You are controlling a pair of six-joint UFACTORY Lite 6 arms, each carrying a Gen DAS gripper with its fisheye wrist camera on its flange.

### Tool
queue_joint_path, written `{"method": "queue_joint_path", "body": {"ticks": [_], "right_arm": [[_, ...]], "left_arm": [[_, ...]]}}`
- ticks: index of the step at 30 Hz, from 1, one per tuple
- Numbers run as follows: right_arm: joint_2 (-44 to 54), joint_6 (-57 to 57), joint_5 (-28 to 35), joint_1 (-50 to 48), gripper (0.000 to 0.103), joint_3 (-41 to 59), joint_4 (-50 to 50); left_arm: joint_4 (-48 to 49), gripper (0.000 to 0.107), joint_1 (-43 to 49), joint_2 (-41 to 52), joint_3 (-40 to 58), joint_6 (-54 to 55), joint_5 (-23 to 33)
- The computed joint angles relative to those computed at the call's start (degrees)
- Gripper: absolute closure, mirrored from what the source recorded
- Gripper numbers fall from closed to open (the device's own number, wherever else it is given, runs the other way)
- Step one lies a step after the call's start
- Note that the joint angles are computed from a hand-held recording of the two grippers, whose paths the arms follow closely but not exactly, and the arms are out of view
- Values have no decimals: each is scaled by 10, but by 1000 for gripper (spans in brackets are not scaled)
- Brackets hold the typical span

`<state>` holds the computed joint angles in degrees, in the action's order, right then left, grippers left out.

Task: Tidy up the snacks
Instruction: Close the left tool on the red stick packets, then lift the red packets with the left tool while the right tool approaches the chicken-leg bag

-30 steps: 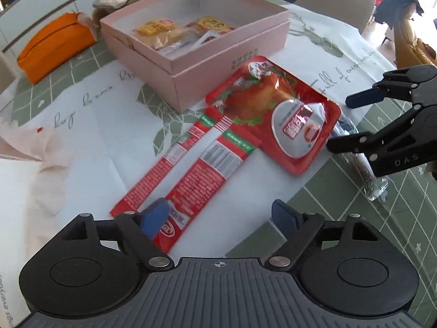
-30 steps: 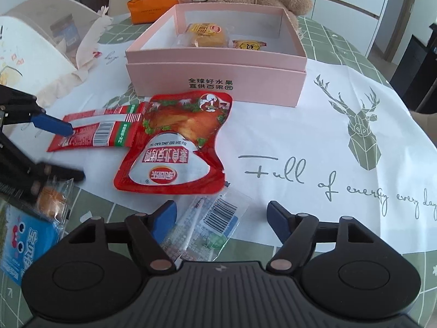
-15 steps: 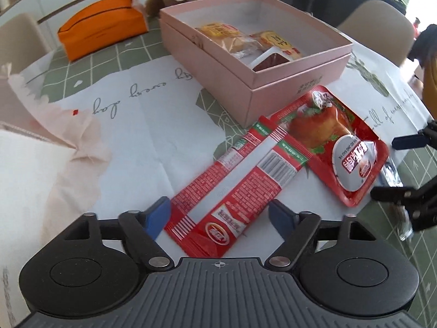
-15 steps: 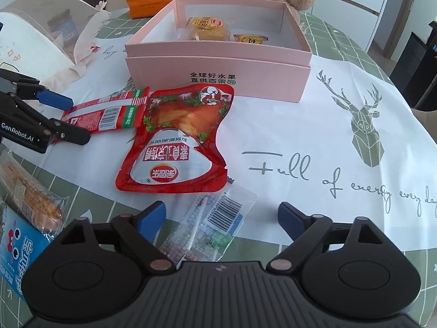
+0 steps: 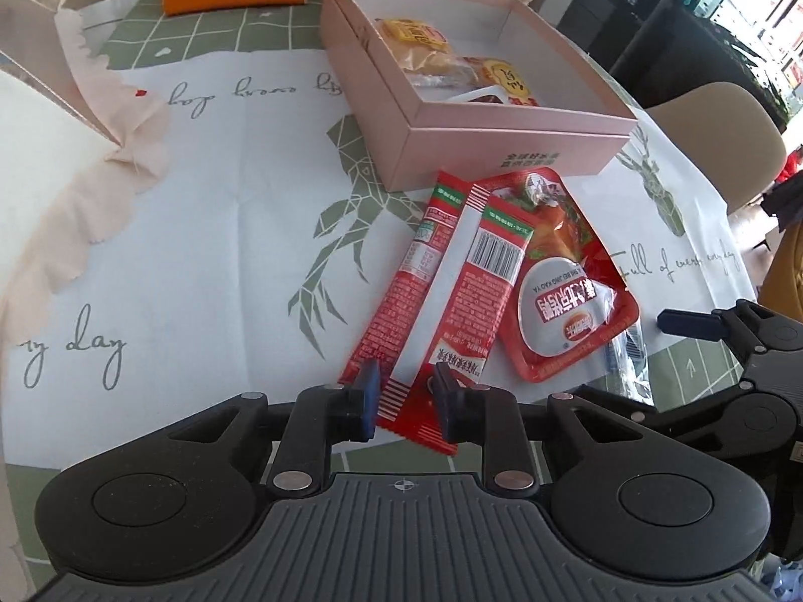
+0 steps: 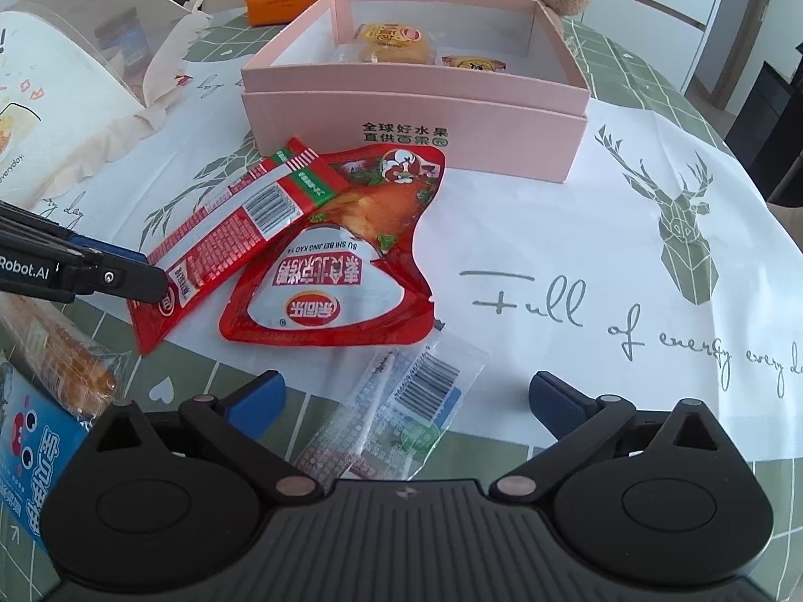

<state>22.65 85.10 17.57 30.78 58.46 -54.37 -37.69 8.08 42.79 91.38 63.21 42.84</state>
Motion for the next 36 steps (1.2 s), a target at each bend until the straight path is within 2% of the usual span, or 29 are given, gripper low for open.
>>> {"method": "queue_joint_path", "body": {"ticks": [4,6,11,14,18,20,23,27,31,34,36], "right_arm": [[-3,-75,-4,-4,0,2,62],[-8,-29,-6,1,0,-8,22],[-13,55,-3,11,0,-22,-49],[-12,41,-4,9,0,-20,-38],[-12,15,-6,8,0,-18,-17],[-14,21,-8,9,0,-22,-25],[-18,47,-9,12,0,-29,-50],[-25,95,-8,18,0,-42,-92],[-32,153,-5,25,0,-55,-142],[-31,163,-4,27,0,-56,-151],[-30,154,-6,26,0,-55,-145]], "left_arm": [[-9,80,11,12,24,3,29],[-46,80,24,-1,20,37,40],[-111,80,1,-62,-31,178,0],[-76,74,-48,-57,-34,227,-33],[-4,73,-107,-45,-56,215,-146],[-18,62,-103,-23,-29,205,-139],[19,44,-93,30,49,107,-106],[53,43,-84,83,136,8,-35],[53,44,-90,63,106,-8,-39],[37,43,-88,54,90,19,-13],[31,44,-95,22,35,79,-46]]}}
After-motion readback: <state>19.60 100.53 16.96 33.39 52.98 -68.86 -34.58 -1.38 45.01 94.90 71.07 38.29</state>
